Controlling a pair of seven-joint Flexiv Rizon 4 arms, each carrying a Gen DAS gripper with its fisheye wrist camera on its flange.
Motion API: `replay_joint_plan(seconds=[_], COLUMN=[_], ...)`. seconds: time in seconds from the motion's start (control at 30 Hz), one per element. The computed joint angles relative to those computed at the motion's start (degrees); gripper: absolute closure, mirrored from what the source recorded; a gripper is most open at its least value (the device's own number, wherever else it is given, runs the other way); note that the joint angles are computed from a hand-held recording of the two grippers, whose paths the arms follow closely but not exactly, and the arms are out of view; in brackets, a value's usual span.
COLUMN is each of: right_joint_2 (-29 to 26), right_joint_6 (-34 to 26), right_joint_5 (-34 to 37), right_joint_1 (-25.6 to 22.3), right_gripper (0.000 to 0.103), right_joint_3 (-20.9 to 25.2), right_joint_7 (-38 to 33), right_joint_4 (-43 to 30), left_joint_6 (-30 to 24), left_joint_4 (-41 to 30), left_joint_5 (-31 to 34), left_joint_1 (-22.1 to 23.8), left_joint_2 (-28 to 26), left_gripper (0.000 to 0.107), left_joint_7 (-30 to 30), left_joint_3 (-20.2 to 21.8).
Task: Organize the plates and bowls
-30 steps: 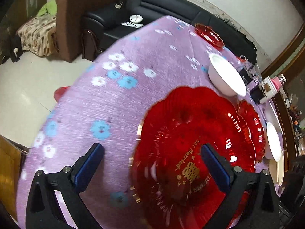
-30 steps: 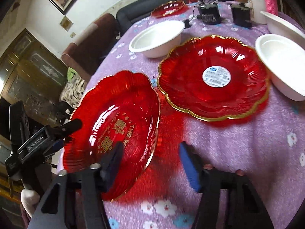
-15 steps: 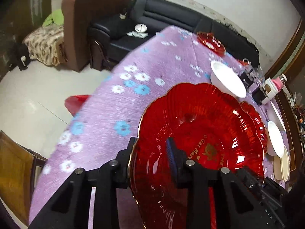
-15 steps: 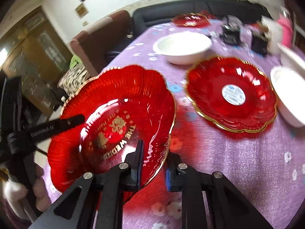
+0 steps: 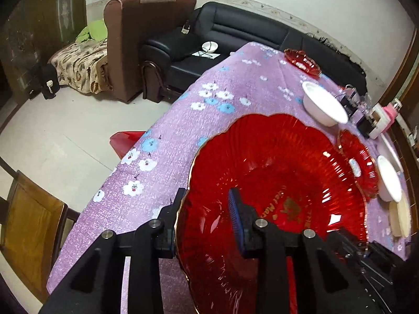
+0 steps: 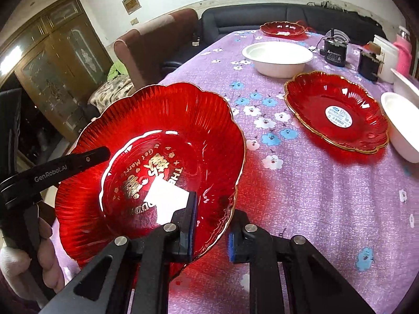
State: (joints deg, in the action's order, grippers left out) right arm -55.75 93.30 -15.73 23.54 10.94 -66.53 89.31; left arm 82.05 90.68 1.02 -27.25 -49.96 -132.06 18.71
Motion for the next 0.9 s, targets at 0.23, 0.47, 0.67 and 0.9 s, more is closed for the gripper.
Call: replay_joint_plan(seconds=[0.23, 0.47, 0.67, 0.9], right_joint_2=[-0.8, 2.2, 4.0, 1.4], right_joint_6=[0.3, 7.6, 10.8, 8.2], right_joint_5=[0.3, 0.2, 2.1, 2.7], right_joint_1=[0.8, -0.7, -2.8, -11.1], right_gripper=[0.075, 0.057, 0.057, 0.057], right_joint_3=[-1.8, -2.2, -4.0, 1.0], right_joint_7=[0.5, -1.3, 0.4, 5.9], right_joint_4=[-0.2, 5.6, 9.0, 5.0], left_joint_6=[-2.0, 0.6, 3.1, -0.3], left_joint_4=[-1.7, 0.5, -0.7, -8.4], left_joint_5=[2.3, 6.3, 7.0, 1.7], left_joint_1=[-1.6, -8.6, -6.2, 2.1], left_joint_2=[-0.7, 2.0, 3.9, 0.8], left_gripper=[0.061, 0.04, 0.032, 0.032], left_joint_7=[-2.6, -9.5, -5.0, 7.4], left_joint_3=[1.8, 9.5, 4.7, -9.1])
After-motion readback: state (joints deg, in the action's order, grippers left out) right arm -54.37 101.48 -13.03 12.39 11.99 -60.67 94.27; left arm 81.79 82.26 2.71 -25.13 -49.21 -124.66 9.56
